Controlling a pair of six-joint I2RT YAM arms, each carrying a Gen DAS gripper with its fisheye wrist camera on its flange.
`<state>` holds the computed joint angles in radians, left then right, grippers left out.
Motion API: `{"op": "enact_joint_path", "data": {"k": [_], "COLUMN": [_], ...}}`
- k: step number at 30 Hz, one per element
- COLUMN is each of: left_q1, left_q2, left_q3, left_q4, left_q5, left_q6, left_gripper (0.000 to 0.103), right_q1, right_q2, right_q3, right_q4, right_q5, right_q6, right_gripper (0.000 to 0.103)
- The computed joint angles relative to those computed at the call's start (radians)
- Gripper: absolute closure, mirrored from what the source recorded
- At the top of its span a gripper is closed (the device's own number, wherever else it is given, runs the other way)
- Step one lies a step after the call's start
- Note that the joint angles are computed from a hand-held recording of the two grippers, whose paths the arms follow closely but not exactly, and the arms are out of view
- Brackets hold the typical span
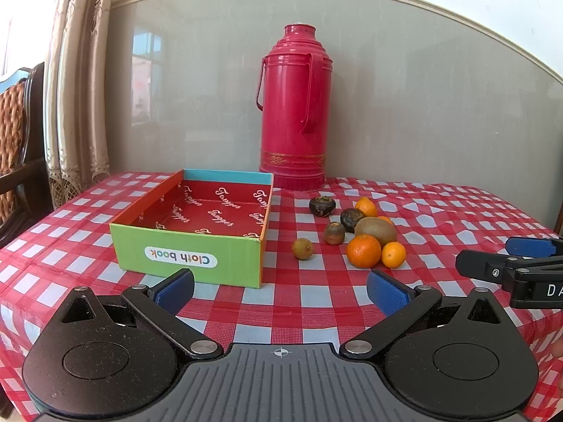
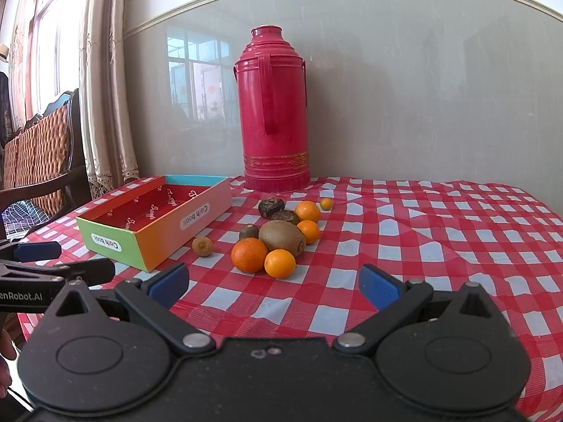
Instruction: Organize fruits
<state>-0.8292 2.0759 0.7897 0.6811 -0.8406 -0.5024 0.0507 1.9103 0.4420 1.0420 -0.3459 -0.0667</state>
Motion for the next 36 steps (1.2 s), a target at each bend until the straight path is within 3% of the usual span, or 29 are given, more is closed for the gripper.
{"op": "enact_joint_path", "data": {"k": [36], "left_q1": [0.000], "left_q2": [-0.005], "left_q3": [-0.001], "left_q4": [-0.008], "left_q5": [0.002], "left_q6": [-0.005], "left_gripper": [0.000], "right_q1": [-0.003], "right_q2": [-0.005], "right_q3": [0.003], "right_q4": [-0.009], "right_q5": [-0.004], "right_q6": [-0.003], "right_gripper": [0.006]}}
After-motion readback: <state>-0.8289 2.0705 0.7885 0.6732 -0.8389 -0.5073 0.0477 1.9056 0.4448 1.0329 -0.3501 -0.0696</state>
